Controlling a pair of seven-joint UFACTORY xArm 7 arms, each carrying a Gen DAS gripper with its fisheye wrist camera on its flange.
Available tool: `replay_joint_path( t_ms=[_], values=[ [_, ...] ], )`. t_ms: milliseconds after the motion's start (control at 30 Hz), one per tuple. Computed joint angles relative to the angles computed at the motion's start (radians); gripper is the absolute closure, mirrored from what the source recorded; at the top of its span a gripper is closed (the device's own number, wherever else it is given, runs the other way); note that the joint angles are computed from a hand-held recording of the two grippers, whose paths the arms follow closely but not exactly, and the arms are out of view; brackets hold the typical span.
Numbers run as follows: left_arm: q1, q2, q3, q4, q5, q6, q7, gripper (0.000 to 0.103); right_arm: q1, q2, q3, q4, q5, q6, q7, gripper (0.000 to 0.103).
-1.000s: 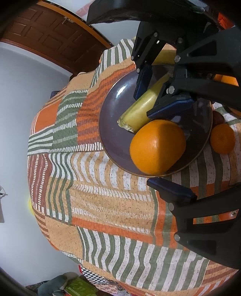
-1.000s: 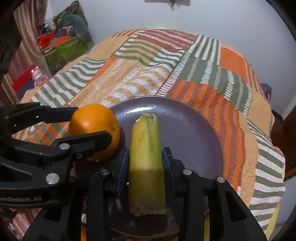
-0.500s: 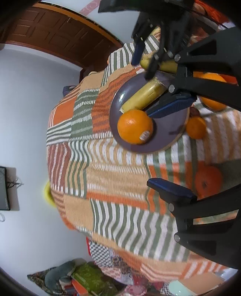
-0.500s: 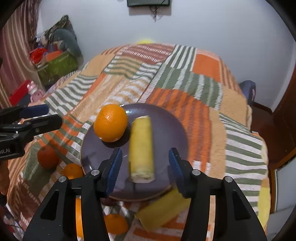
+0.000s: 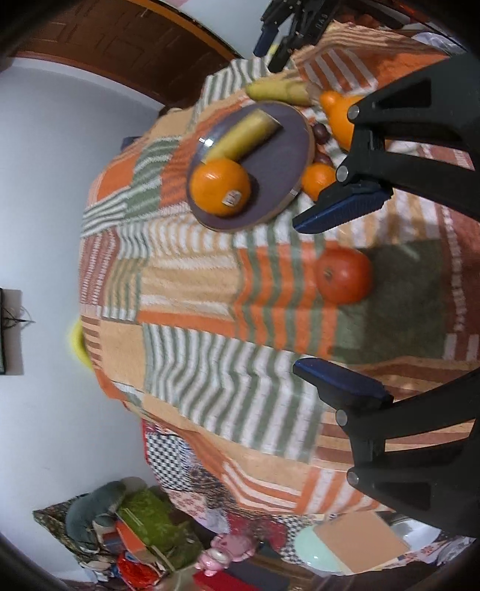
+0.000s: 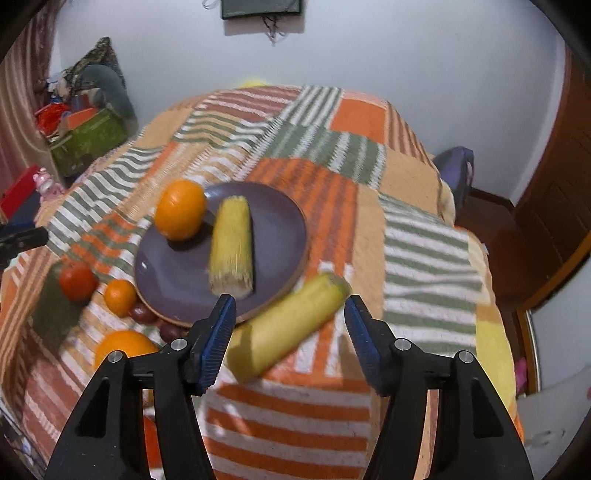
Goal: Organize fruits
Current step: 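Grasp the second corn cob with the right gripper while the left grasps the tomato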
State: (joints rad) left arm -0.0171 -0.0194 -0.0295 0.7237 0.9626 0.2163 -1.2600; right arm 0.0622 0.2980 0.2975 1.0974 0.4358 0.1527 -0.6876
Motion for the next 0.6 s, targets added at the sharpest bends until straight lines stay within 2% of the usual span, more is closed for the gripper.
replay_joint_path(
  t_ms=[100, 200, 300, 367, 500, 600],
  values=[
    [-0.003, 0.020, 0.003, -0.020, -0.027, -0.007, 0.025, 0.033, 0.027, 0.014, -0.039, 0.001, -0.045, 0.010, 0.053, 0.045],
    [-0.012, 0.046, 0.013, -0.025, -0.035, -0.026, 0.040, 0.033, 0.011, 0.026, -0.021, 0.002, -0.037, 0.023, 0.057, 0.045],
    [-0.029, 0.074, 0.028, -0.024, -0.051, -0.056, 0.064, 0.033, 0.007, 0.034, -0.006, 0.000, -0.027, -0.003, 0.063, 0.037],
    [-0.045, 0.094, 0.039, -0.016, -0.058, -0.066, 0.072, 0.033, 0.006, 0.048, 0.003, 0.011, -0.031, 0.005, 0.069, 0.036],
    [-0.084, 0.135, 0.065, 0.010, -0.059, -0.063, 0.077, 0.033, 0.039, 0.079, -0.018, 0.030, -0.071, 0.010, 0.116, 0.036],
    [-0.119, 0.159, 0.091, 0.030, -0.039, -0.039, 0.056, 0.033, 0.014, 0.094, 0.013, 0.035, -0.057, 0.009, 0.123, 0.036]
  ],
)
